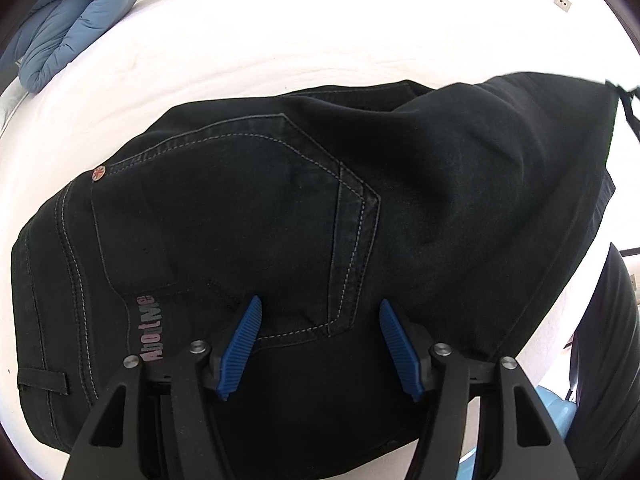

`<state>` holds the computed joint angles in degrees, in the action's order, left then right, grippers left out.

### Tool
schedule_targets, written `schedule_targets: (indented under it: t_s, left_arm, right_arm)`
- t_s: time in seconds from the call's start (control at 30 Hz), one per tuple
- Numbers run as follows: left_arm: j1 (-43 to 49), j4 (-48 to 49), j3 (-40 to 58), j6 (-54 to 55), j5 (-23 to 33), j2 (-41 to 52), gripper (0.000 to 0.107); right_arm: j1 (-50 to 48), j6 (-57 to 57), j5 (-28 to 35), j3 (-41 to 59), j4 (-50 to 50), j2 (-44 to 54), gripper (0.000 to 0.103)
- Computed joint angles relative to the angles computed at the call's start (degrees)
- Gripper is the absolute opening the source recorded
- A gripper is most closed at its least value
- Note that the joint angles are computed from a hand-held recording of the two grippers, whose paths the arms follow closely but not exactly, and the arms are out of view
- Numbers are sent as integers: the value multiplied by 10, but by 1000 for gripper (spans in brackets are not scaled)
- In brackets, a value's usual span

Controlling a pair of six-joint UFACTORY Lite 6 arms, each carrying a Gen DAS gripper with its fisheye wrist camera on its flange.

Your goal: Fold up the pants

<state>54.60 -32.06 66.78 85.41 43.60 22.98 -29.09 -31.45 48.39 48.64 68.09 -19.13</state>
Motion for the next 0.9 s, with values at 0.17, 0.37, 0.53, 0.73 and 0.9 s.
schedule_targets:
  t_s: [0.17, 0.37, 0.53, 0.73, 0.9]
  left_arm:
    - [-12, 11, 14, -13, 22, 8, 88]
    - [-45, 46, -14, -49, -9, -21, 100]
    - [-43, 65, -9, -70, 1, -27, 100]
    - [-38, 75, -18, -71, 1, -42, 100]
    - [-35, 68, -19, -66, -5, -34, 103]
  right_arm:
    - [-117, -34, 24, -110, -50, -20, 2]
    - [-133, -82, -1, -138, -50, 26, 2]
    - [-149, -126, 12, -126, -30, 40, 2]
    - [-263, -108, 109, -174, -100, -63, 1]
    - [-309, -170, 94, -218, -90, -27, 1]
